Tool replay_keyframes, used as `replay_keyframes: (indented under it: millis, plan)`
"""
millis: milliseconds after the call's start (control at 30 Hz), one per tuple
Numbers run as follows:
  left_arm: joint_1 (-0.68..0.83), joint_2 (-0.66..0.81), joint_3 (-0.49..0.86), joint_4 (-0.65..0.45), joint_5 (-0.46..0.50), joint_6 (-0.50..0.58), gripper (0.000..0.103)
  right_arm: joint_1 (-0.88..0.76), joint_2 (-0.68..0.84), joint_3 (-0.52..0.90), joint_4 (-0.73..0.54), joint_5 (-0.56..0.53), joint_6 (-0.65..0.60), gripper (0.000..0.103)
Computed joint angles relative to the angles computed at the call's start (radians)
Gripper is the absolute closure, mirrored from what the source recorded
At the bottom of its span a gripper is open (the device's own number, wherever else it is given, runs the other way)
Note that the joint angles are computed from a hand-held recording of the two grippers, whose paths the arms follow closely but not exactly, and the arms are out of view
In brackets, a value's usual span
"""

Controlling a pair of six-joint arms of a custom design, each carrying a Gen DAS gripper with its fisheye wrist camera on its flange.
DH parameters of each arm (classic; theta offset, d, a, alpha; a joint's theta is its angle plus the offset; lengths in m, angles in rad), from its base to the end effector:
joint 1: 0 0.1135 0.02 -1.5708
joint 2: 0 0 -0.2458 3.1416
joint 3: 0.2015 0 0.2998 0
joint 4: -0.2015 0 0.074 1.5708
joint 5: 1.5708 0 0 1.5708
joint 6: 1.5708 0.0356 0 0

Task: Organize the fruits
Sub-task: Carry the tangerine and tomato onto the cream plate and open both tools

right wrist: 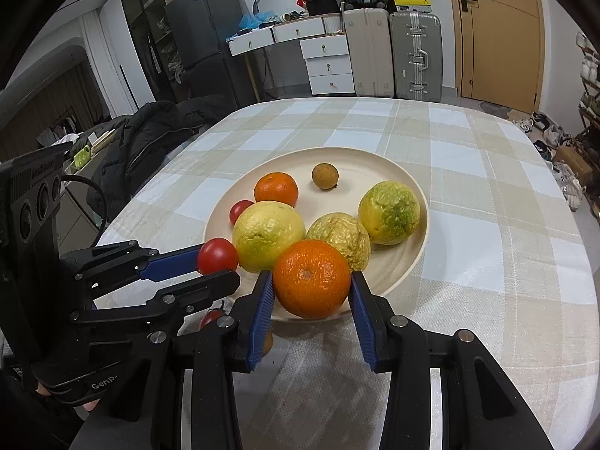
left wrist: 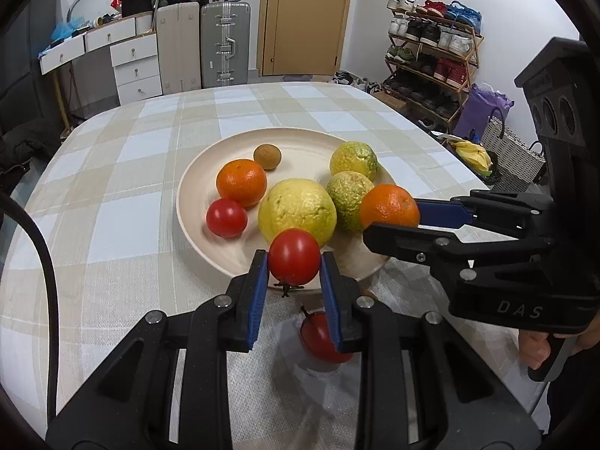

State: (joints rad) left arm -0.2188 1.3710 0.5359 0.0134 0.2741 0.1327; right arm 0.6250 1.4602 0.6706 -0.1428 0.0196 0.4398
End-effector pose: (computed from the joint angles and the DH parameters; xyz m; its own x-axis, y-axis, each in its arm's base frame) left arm 0.2776 -0.0716 0.0976 -0.6571 0.2766 -0.7012 0.4801 0.8708 -0.1064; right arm 0.2499 0.1794 0.1035 -0.8343 -0.0770 -0.5459 -0.2435 0.9399 0.2395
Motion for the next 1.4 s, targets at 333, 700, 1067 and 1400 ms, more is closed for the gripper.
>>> replay_keyframes:
  millis: [333,700,1067,1400]
  plan:
    - [0.006,0.067,0.050,0.011,-0.020,-0.006,0.078,-0.031,0.062,0.039,0.014,-0.007,-0.013,0.062]
    - [0.001,0.154,0.107,0.033,-0.049,-0.009,0.078,-0.067,0.123,0.079,0.020,-0.011,-0.014,0.062]
    - [0.001,0.171,0.109,0.065,-0.065,-0.010,0.078,-0.070,0.131,0.079,0.024,-0.001,-0.002,0.062]
    - [0.009,0.097,0.052,0.068,-0.074,0.001,0.076,-0.044,0.059,0.019,0.046,0.048,0.003,0.056]
